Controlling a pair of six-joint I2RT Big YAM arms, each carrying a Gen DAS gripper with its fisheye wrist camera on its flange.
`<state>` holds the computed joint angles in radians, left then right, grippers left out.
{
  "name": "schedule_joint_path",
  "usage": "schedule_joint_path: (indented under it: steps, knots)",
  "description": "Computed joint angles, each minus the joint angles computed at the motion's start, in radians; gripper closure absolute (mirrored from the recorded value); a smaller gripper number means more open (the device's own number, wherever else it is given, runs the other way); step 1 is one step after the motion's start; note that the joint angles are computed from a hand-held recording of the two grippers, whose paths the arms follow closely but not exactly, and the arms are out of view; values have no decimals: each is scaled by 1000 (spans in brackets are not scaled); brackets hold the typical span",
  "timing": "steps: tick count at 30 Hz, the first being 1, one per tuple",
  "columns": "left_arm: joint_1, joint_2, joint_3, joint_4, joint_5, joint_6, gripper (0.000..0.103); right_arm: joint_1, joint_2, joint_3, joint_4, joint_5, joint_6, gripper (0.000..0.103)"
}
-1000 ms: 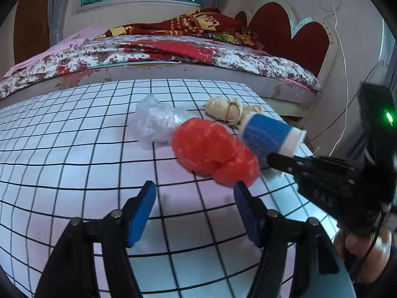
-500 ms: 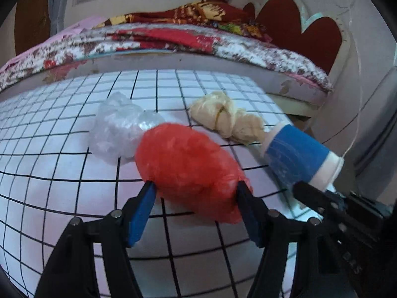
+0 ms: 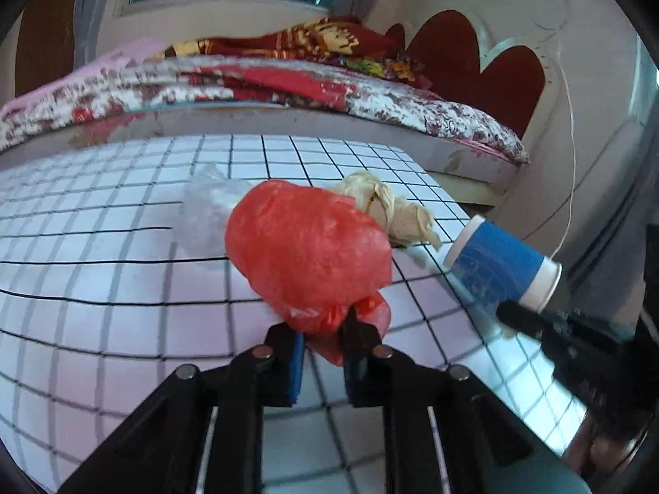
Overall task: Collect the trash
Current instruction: 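Carry the red bag and paper cup over the black bin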
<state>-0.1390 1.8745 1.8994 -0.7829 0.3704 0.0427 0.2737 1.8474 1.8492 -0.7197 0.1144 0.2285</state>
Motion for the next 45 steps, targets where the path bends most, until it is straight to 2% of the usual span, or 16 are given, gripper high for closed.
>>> schedule_joint_path:
  steps: [8,13,35,45]
  knots:
    - [21,-135,-173,60,-18,55,87,30,-125,-158,89,27,29,100]
    - [20,-197,-246,77,-30,82,87,60,-196,-236,113,61,40,100]
    - [42,-417,-490,110,31,129,87,223,-447,-454,138,211,75,100]
    - [4,-506,-584,121,37,161,87,279,-543,-544,109,308,102,100]
